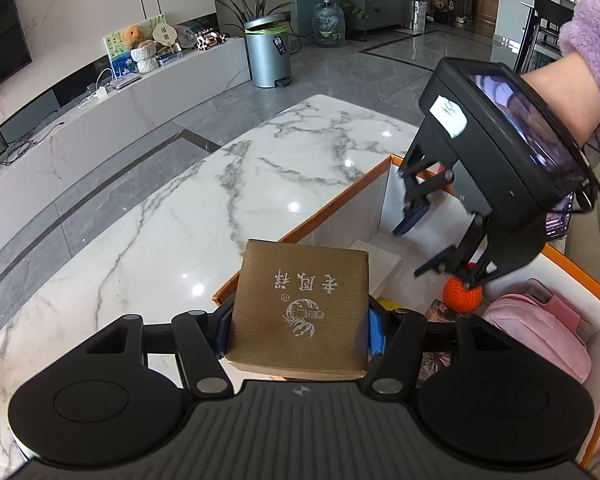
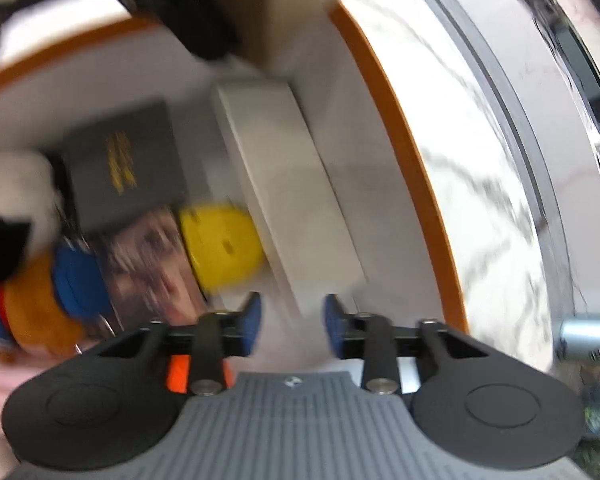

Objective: Organize objects
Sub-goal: 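Lower the white block into the orange box and open the right gripper, then lower the brown box into the orange box and open the left gripper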

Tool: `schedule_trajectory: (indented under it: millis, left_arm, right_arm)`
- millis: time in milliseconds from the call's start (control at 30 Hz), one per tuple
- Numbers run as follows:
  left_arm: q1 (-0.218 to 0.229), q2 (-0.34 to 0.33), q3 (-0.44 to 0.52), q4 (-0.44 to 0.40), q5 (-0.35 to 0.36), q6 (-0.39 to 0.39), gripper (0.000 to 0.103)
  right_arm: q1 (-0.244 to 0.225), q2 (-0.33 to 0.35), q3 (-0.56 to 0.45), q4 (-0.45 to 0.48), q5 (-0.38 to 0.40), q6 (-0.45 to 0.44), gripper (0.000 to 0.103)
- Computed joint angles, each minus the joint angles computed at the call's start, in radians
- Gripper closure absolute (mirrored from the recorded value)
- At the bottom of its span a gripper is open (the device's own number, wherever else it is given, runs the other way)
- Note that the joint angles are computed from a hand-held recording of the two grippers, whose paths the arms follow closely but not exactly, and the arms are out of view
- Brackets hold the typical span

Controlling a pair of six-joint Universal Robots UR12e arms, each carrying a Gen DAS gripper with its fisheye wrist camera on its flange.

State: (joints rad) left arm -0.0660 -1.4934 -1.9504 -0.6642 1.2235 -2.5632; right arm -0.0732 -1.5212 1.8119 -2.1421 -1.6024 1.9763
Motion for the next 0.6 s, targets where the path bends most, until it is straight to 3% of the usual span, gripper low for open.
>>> schedule_trajectory:
  millis: [133, 233, 500, 600]
  left_arm:
    - [-0.001, -0.003, -0.001, -0.003, 0.003, -0.009, 0.033]
    - [-0.001, -0.002, -0.001, -0.009, 0.003, -0.008, 0.033]
    - [-0.009, -0.008, 0.0, -0.021, -0.001, -0.01, 0.033]
    - [-0.015, -0.007, -0.001, -0.021, -0.004, -0.01, 0.033]
  right_arm:
    - [0.004, 0.01, -0.006, 0.036, -0.022, 0.057, 0.066]
    - [0.012, 0.015, 0.002, 0.032, -0.031, 0.078, 0.089]
    - [0.009, -0.017, 0.027, 0.019, 0.066, 0.064, 0.094]
    - [0.012, -0.026, 0.035, 0.009, 0.067, 0.072, 0.094]
